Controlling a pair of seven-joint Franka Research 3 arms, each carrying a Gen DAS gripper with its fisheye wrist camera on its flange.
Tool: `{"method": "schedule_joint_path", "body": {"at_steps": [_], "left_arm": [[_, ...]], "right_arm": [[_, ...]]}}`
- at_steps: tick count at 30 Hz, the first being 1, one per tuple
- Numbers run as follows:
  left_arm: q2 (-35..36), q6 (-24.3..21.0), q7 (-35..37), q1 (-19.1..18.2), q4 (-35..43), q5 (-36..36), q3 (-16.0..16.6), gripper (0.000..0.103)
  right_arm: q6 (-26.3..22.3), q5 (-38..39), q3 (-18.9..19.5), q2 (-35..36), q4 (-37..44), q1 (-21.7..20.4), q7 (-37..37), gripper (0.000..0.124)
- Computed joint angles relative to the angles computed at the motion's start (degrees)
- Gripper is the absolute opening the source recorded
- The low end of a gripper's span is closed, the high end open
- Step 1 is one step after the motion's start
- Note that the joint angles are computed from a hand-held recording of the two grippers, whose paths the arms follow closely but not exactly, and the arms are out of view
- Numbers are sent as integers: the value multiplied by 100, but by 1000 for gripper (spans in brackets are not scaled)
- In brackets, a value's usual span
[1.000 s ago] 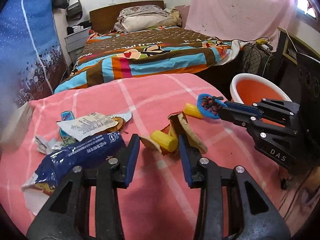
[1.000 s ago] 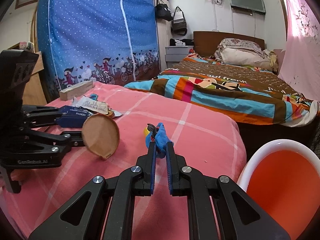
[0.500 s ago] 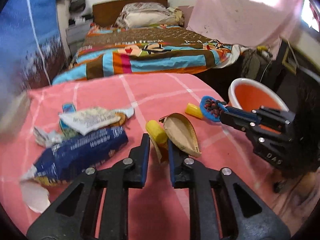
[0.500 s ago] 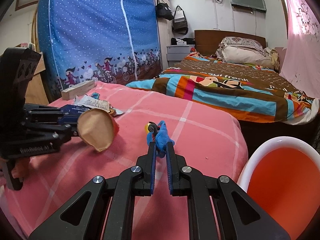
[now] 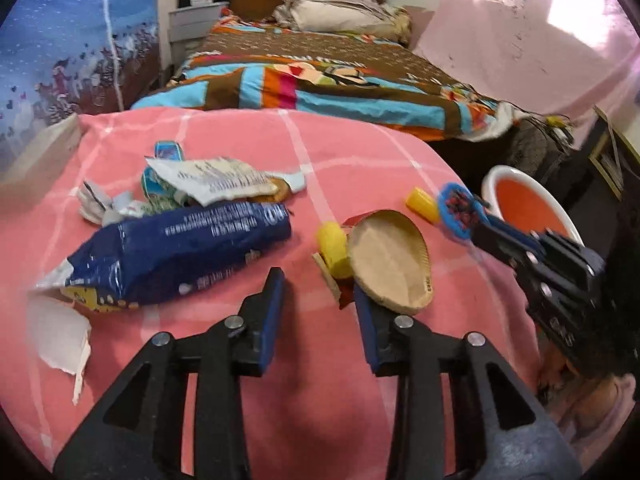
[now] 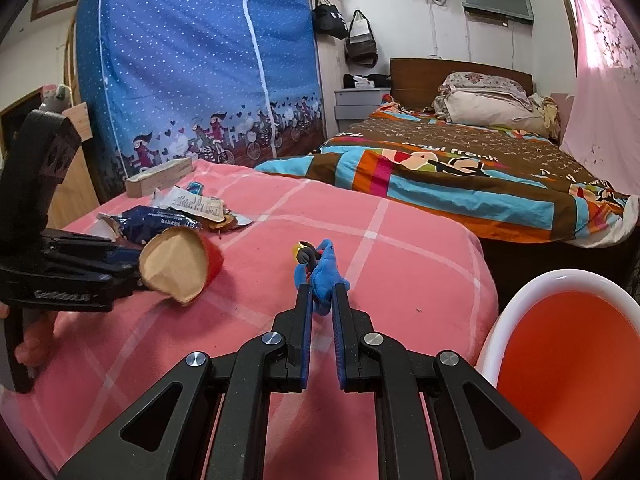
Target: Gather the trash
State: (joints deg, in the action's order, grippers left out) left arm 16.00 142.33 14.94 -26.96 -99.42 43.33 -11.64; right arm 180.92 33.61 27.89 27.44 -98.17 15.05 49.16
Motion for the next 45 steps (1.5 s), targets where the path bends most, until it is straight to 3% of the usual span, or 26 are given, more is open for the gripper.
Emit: {"method": "schedule_joint_path", "body": {"at_steps": [6,10,15,25,29,32,37,39,43,45], "left_arm": [[81,-25,-500,-7,156,70,123,40],[-143,42,-971,-141,-130,767,175,43],[-319,1,-1073,-86,-348,1121,42,55],[-245,124,-1143,-185,-196,1775,-27,55],[-62,453,-1112,-139,-33,1631,-28,54],[140,338,-1087,-163,198,1244,4,45],[228,630,-1481,-220,233,1110,167,9],[244,664,-1567,-276,282,1205,205,8],[-127,1879,-2627,-252,-136,2155,434,8],[-248,2706,-3185,-16,-338,2251,460,8]], "right_arm": [[21,31,74,-8,-40,-91,-19,8],[58,74,187,-6,-62,-198,-85,8],[203,156,537,3,-130,-484,-246,8],[388,-76,593,0,-205,-606,106,8],[428,-198,653,-4,-245,-695,257,8],[468,-309,753,-9,-298,-800,327,8],[517,-565,1063,39,-382,-1079,342,8],[548,-659,1142,50,-416,-1149,376,8],[716,-898,1520,95,-534,-1495,472,8],[818,-1054,1716,122,-597,-1685,557,8]]}}
